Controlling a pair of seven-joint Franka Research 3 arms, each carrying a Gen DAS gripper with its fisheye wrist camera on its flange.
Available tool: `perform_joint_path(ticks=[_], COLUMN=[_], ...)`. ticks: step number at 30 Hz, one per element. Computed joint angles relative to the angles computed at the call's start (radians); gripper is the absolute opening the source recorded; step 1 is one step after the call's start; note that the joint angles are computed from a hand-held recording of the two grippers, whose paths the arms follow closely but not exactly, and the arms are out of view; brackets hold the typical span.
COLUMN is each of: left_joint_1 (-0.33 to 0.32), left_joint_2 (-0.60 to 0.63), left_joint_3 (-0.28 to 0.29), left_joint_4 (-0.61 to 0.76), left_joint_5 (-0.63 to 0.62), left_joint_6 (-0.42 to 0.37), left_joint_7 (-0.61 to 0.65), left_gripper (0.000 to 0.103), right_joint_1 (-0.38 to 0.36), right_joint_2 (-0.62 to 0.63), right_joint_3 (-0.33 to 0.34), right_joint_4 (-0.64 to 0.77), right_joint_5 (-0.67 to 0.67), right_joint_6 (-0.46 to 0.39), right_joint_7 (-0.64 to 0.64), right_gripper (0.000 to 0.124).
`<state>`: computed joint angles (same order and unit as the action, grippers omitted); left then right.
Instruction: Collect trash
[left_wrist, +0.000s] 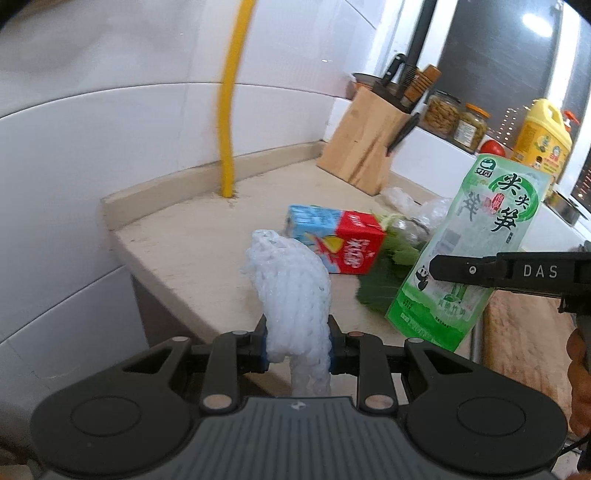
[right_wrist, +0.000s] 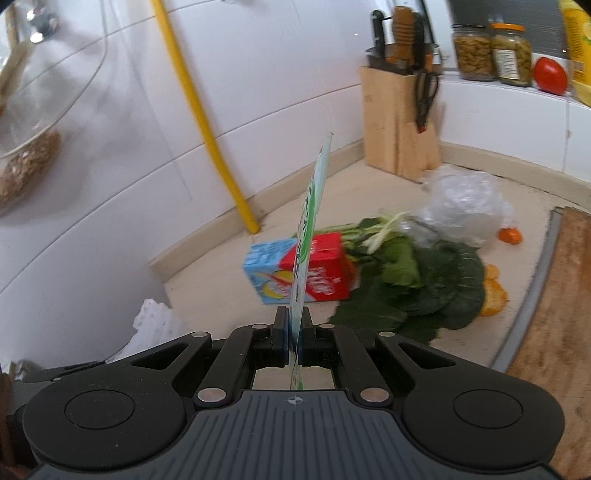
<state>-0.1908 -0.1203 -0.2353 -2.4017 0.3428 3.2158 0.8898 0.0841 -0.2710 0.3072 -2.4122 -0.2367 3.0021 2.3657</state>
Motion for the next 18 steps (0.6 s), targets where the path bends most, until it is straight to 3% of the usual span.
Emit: perform_joint_path(ticks=[9,18], left_joint_1=[0.14,0.239], left_joint_2=[-0.08,-0.171], left_joint_3=[-0.081,-0.118], left_joint_4=[-0.081,-0.171], left_joint_5=[0.06,0.06], left_joint_6=[0.02,0.035], left_joint_7=[-0.09,-0.124], left_gripper=[0.022,0.022], right_joint_1=[0.066,0.185], right_joint_2=[0.08,0.167], right_joint_3=[-0.011,-0.064], right_joint_4=[0.073,0.159], right_joint_5=[-0.021,-0.005], right_joint_6=[-0.005,-0.013], right_joint_7=[-0.016,-0.071], right_gripper=[0.006,0.006])
